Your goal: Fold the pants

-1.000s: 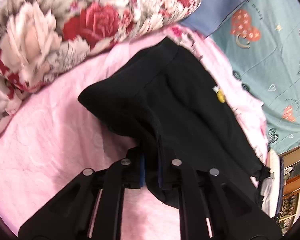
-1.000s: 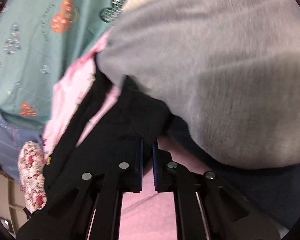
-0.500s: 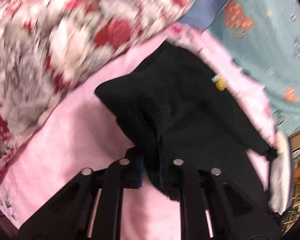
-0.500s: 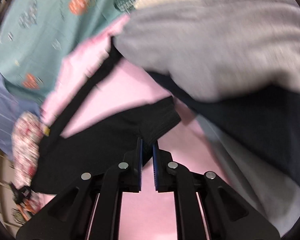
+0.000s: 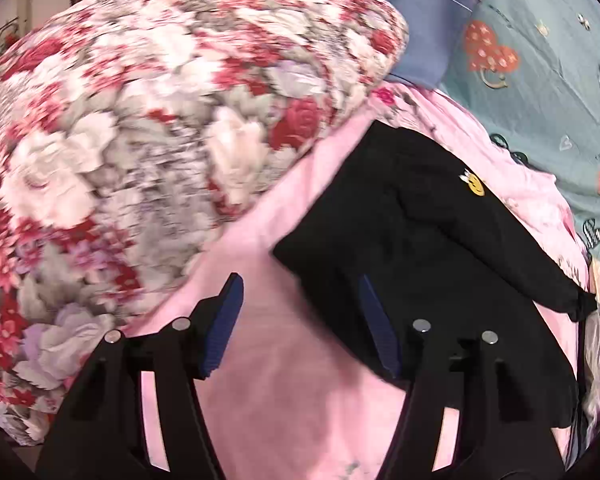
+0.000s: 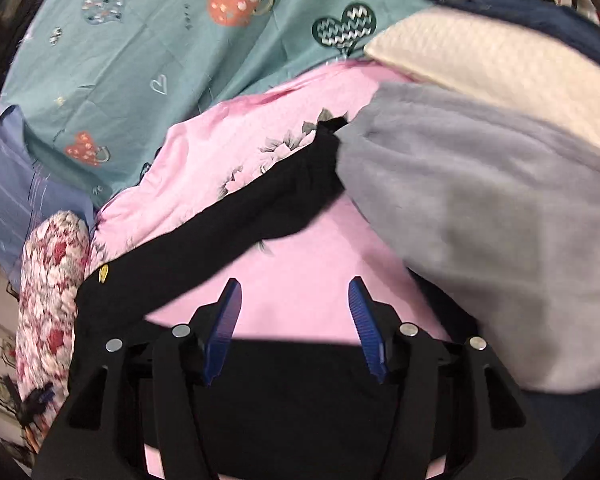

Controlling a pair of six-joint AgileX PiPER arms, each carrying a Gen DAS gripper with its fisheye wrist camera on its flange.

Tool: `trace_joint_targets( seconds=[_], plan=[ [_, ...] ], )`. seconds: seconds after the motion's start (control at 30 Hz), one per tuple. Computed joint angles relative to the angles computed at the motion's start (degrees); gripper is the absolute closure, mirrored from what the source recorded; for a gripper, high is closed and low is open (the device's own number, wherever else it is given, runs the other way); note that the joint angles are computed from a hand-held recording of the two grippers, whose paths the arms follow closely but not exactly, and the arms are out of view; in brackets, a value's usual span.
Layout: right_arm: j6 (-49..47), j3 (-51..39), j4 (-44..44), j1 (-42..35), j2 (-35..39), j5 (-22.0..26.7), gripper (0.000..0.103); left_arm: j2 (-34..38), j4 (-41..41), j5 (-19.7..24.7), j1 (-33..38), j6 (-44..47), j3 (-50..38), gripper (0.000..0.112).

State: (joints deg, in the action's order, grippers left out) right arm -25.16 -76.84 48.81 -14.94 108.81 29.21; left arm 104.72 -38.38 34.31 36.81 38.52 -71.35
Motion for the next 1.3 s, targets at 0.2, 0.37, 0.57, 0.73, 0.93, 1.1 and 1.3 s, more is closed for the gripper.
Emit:
trace_joint_targets(
  seconds=[0.2, 0.37, 0.57, 0.73, 0.93, 1.1, 1.3],
  plan=[
    [13.33, -20.78, -11.39, 0.30, 18.52, 7.35, 0.047, 1.31, 7.90, -0.70, -6.38, -8.09, -2.26, 0.045],
    [19.08, -34.49, -10.30, -3.08, 28.52, 10.50, 0.052, 4.20, 16.34, 1.13, -10.95, -19.71, -7.08, 0.045],
    [36.32, -32.70, -33.20, -1.78, 27.08, -1.10, 0.099, 5.81, 25.29, 2.78, -16.33, -29.99, -11.96, 0.044],
    [52.71, -40.00, -53.05, -1.48, 31.30, -2.89, 0.100, 6.01, 29.50, 4.15, -20.39, -33.70, -14.98, 0.044],
    [46.76, -64.73, -43.74, -7.15, 42.38, 13.27, 0.098, 4.36, 27.49, 3.87, -22.01, -31.31, -14.41, 0.041],
    [29.62, -47.80, -29.33, -7.34, 32.91, 10.56, 0.072, 5.66, 24.29, 4.15, -22.11, -28.74, -15.05, 0.039],
    [13.98, -32.24, -11.06, -6.59, 23.62, 4.03, 0.041, 4.33, 20.34, 2.96, -20.14, -24.03, -12.12, 0.038]
  ],
)
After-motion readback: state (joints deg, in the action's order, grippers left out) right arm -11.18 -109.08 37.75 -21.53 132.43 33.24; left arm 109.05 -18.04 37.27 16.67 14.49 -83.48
